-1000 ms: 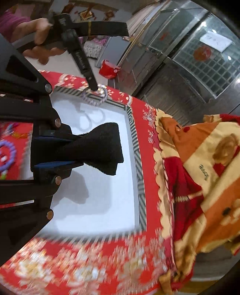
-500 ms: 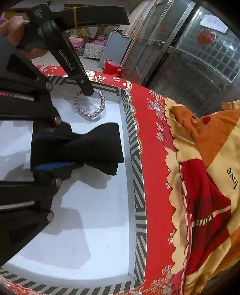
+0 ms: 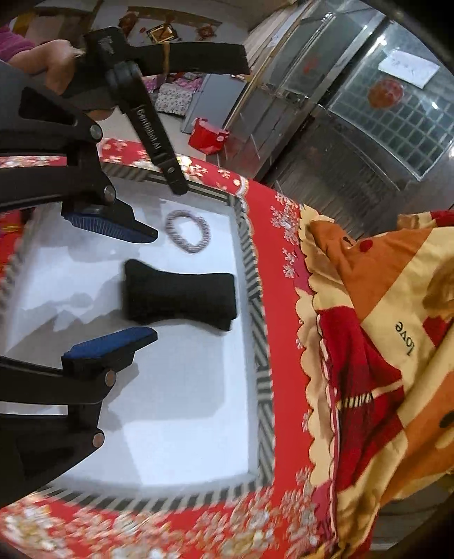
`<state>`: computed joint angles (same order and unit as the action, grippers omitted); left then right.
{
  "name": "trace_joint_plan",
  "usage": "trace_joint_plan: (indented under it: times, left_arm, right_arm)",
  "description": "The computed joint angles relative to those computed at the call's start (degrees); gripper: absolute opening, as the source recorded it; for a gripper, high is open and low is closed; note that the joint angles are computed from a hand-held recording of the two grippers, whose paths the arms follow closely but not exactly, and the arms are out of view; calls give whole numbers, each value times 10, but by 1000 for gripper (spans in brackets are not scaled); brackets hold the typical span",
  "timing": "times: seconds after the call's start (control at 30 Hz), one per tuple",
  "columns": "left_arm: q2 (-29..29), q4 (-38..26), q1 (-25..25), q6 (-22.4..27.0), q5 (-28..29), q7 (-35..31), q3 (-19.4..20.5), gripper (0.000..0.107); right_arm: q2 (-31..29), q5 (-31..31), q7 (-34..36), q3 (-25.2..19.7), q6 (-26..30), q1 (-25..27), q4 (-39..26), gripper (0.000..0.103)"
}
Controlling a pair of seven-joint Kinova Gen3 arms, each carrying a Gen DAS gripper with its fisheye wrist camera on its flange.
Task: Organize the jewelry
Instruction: 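Withdraw both open grippers from the tray back over the jewelry, then grasp brown scrunchie with leopard bow in left gripper while right gripper grasps white fluffy scrunchie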
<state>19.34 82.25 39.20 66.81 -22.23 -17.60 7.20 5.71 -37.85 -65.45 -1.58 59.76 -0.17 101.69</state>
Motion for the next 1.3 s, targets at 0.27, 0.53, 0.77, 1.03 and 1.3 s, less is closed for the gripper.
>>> trace_joint_plan:
  times: [0.27, 0.53, 0.77, 1.03, 1.3]
  left_arm:
    - [-34, 17, 57, 64, -33, 57, 23, 39]
    - [-69, 38, 106, 114, -65, 132, 64, 39]
    - [-86, 48, 145, 149, -81, 185, 97, 39]
    - [-92, 55, 179, 169, -80, 227, 121, 39]
    - [-89, 49, 212, 195, -91, 254, 132, 39]
  right_arm:
    - [-101, 13, 9, 30, 49, 4, 43, 48]
    - [-195, 26, -7, 66, 95, -9, 74, 49]
    - [-276, 64, -44, 77, 114, -28, 106, 55]
    - [-342, 109, -91, 83, 134, -49, 134, 56]
    - [-391, 154, -125, 75, 149, -62, 142, 60]
